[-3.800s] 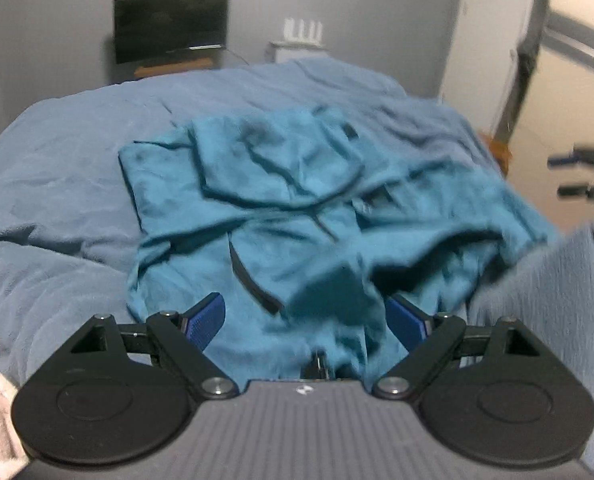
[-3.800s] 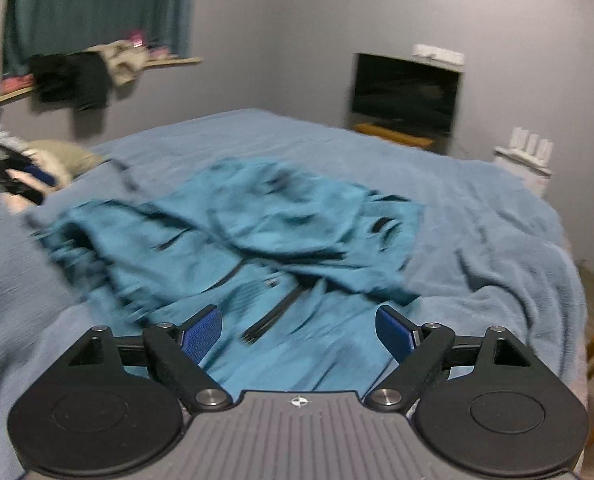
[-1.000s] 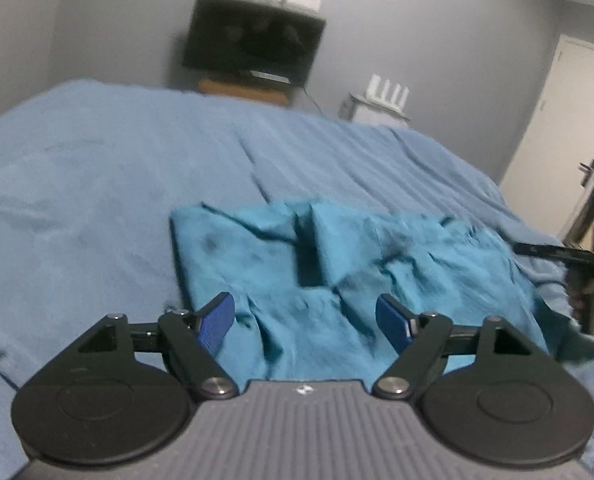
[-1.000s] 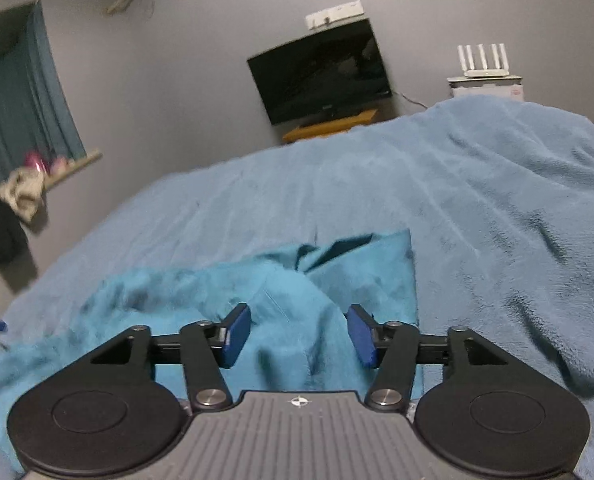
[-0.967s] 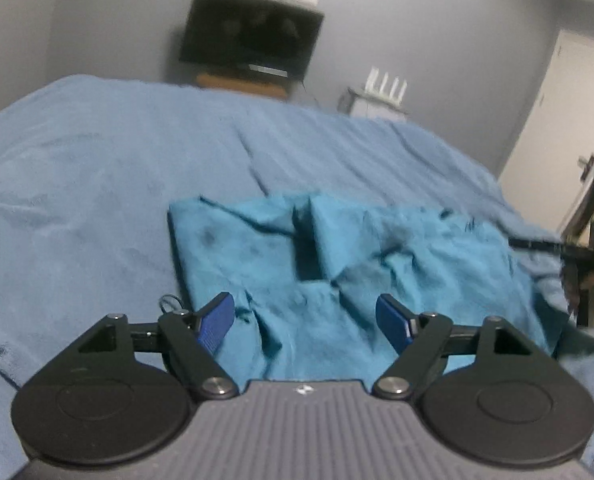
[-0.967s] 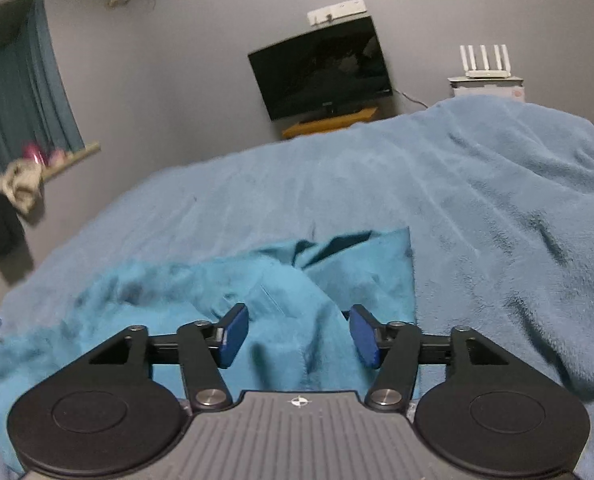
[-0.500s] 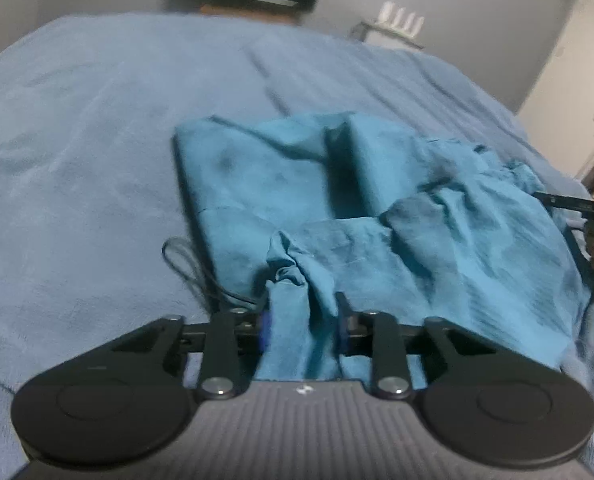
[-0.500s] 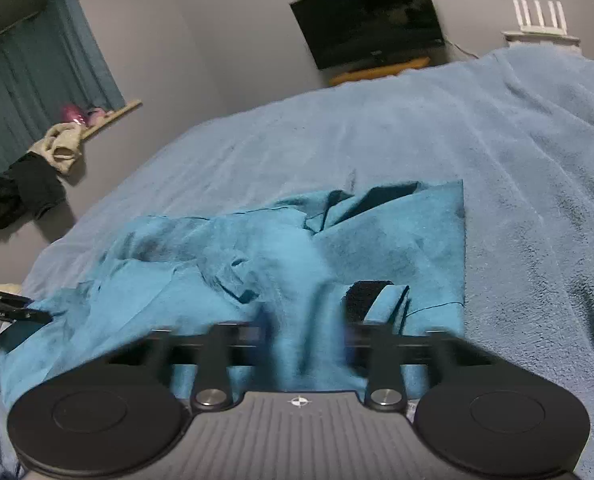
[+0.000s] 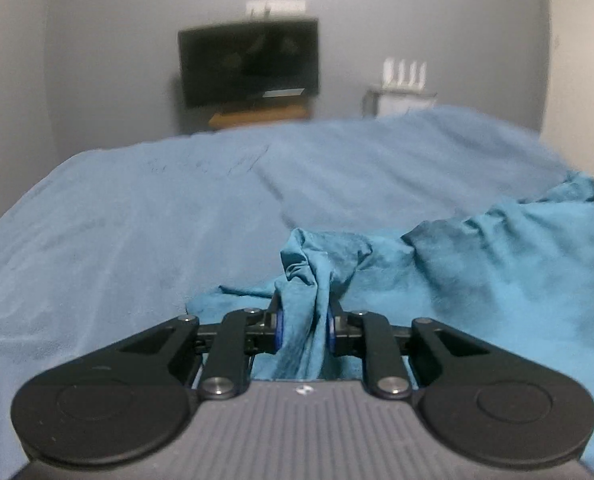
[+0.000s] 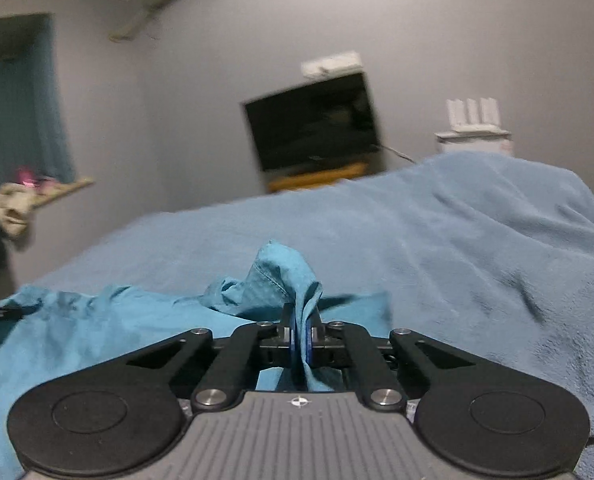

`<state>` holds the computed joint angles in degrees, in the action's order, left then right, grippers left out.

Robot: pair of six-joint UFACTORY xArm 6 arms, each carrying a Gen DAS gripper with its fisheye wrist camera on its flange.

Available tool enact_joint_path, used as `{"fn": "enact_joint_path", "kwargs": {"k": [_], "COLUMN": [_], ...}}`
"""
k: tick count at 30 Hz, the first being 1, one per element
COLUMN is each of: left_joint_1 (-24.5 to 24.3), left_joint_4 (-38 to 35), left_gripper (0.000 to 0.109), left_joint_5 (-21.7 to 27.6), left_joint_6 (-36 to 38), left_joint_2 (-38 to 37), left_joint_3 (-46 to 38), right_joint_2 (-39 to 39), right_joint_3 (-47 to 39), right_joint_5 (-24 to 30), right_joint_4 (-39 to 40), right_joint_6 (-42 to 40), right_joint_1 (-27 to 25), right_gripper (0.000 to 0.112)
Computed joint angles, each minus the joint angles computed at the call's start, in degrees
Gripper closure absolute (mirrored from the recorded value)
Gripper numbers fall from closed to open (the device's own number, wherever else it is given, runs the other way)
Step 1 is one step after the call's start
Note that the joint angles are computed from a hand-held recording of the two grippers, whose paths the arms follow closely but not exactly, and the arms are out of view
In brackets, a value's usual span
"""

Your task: Fold large clothes

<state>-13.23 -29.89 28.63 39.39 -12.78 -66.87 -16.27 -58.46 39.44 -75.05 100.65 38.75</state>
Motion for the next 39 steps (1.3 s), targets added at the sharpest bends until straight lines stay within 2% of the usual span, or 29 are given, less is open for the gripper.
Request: {"fn": "enact_joint_path", "kwargs": {"k": [4,7,9,11,13,14,15,17,21,23,24,26,28,31,33,35,39], "left_joint_1": [-1.72,-1.91,-1.62,-0.4,-0.04,-0.26,-0.92,-3.67,-12.37,-15.55,-16.45,-16.9,-16.67,-16.9,-16.21,-15.81,-15.21], "left_joint_4": [12.41,15.55,20.02,24.17,27.6,30.96,32.64,30.48,26.54,30.58,35.46,45.48,49.9,42.62,36.48,38.0,44.79], "left_gripper": [0.088,0.068,0.048,0.046,0.044,0.039,0.031,0.023,0.023,0.023,0.023,0.023,0.023,0.023,0.023,0.023,0.021], "left_joint_5": [-0.46,-3.16,-5.36,-7.13,-10.57,-12.46,-13.83,-15.52,-14.34,-16.88,-18.45,-21.33,-21.72,-19.96,-20.65,-22.31,-23.55], "left_joint_6": [-8.71,-12.67,-19.46,-27.71,-34.57,-38.66,-40.85,-40.24,-37.38,-38.02,-40.55,-46.51,-49.34,-45.01,-40.16,-40.06,-46.16], "left_joint_2": [4.74,3.91,2.22,-1.18,-6.35,-9.25,-12.08,-17.27,-20.57,-20.11,-19.54,-17.92,-16.49,-15.97,-14.59,-13.59,-11.88], "left_joint_3": [-0.83,2.67,4.96,7.72,12.06,14.44,16.65,20.55,23.14,24.81,25.66,27.02,28.04,30.13,31.19,32.07,32.0], "right_joint_2": [9.35,12.8,11.09,9.54,8.26,7.8,8.1,9.46,16.02,20.45,22.27,26.65,29.4,32.27,34.68,37.22,40.62], "right_joint_3": [-5.79,-6.53,-4.06,-3.07,-2.53,-2.52,-3.19,-5.32,-13.18,-17.53,-19.02,-22.96,-24.57,-25.78,-27.18,-28.83,-31.21], "right_joint_5": [6.16,7.16,7.95,10.6,15.57,17.08,18.01,17.5,13.35,11.96,11.37,13.46,15.26,15.29,14.24,14.96,15.72], "right_joint_4": [3.45,5.25,2.37,0.0,-3.87,-5.5,-7.12,-10.34,-9.58,-7.47,-6.8,-4.6,-4.13,-2.62,-1.47,-1.53,-3.19], "right_joint_6": [-1.29,-0.62,5.13,9.92,12.68,12.66,12.65,12.48,7.15,4.73,3.66,0.13,-2.34,-3.97,-5.69,-7.17,-6.77], "right_joint_1": [0.79,1.24,1.96,3.48,6.9,8.34,9.7,11.95,15.09,16.27,16.52,17.57,17.61,17.11,15.77,15.65,15.7], "right_gripper": [0.104,0.09,0.075,0.064,0.062,0.062,0.062,0.061,0.061,0.061,0.062,0.063,0.064,0.064,0.063,0.062,0.062]}}
